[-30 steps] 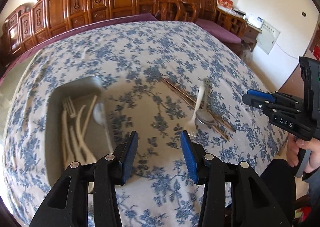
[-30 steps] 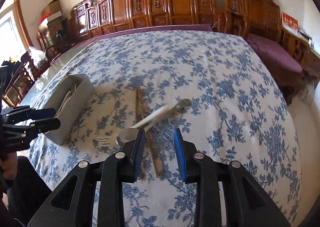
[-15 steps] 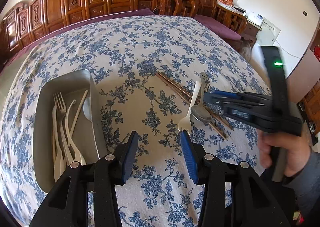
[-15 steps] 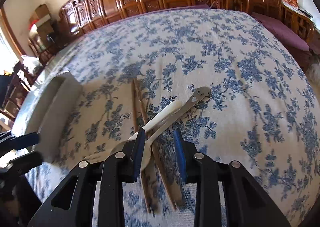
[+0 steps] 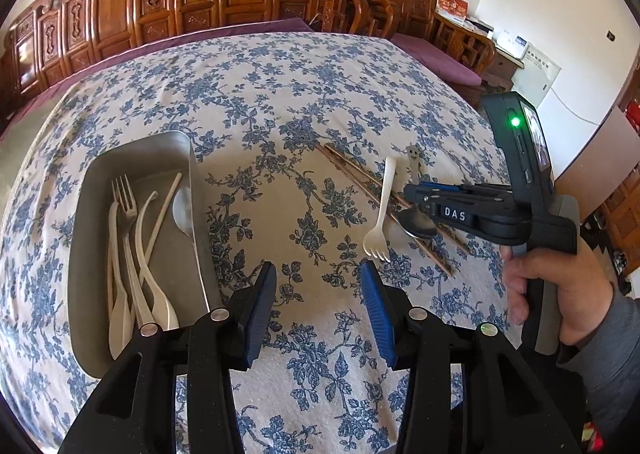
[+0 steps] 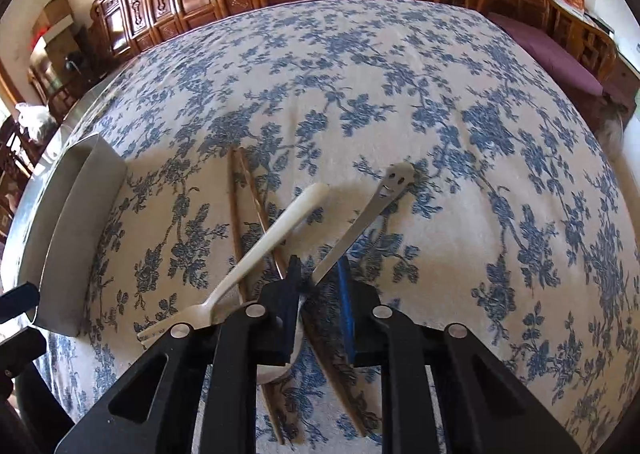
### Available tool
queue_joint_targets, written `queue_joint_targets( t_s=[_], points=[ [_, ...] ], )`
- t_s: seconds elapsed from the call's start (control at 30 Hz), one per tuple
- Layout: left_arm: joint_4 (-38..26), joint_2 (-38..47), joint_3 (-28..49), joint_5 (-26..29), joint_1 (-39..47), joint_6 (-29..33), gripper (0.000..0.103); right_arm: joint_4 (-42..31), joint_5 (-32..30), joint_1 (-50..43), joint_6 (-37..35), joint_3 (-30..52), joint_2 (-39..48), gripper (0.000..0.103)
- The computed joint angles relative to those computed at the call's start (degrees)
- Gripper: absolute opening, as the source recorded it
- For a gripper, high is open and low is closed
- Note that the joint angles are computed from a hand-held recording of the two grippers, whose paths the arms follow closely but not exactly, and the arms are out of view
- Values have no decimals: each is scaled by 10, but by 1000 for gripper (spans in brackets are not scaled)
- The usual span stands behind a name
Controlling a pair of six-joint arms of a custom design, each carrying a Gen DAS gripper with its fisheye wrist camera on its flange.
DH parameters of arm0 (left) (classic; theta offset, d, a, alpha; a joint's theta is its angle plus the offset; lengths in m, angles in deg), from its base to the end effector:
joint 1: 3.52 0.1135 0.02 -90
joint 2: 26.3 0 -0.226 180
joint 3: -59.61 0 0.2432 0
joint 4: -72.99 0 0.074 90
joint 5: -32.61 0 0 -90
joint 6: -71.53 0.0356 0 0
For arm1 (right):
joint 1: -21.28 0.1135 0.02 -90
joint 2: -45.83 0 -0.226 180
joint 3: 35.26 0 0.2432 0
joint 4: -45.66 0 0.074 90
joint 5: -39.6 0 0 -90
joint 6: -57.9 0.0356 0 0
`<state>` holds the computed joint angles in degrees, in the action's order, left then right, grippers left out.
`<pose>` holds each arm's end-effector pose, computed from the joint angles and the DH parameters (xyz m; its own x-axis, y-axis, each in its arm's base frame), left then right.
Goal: Organize utensils
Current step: 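Grasp a white plastic fork with the left tool while the right tool grasps a smiley-face metal spoon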
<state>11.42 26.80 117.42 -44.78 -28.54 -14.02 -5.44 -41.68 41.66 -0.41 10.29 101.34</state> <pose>0.1654 -0.0858 0.2231 -0.7161 0.4178 -0.5592 0.5782 0.8038 -0.1398 0.1747 0.0592 0.1622 -0.8427 0.2408 -0.4814 0.1966 0.9703 0.1413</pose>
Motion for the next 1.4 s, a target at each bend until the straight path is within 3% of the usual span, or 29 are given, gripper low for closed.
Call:
queue_joint_targets(
  t_s=[0.2, 0.47, 0.57, 0.7, 1.0, 1.4],
  points=[
    [-2, -5, 0, -7, -15, -7, 42, 1, -20, -28, 2, -8, -10, 18],
    [-6, -11, -1, -12, -23, -10, 42, 10, 7, -13, 11, 3, 17, 17],
    [-5, -10, 0, -13, -23, -10, 42, 13, -10, -25, 12, -5, 4, 8],
    [-4, -7, 1, -15, -25, -12, 42, 9, -30, -32, 7, -14, -15, 7],
    [29, 40, 12, -32, -62, -35, 42, -48, -43, -53, -18, -26, -113, 7],
    [119, 189, 52, -73, -137, -76, 42, -149, -85, -138, -119, -64, -270, 7]
  ],
)
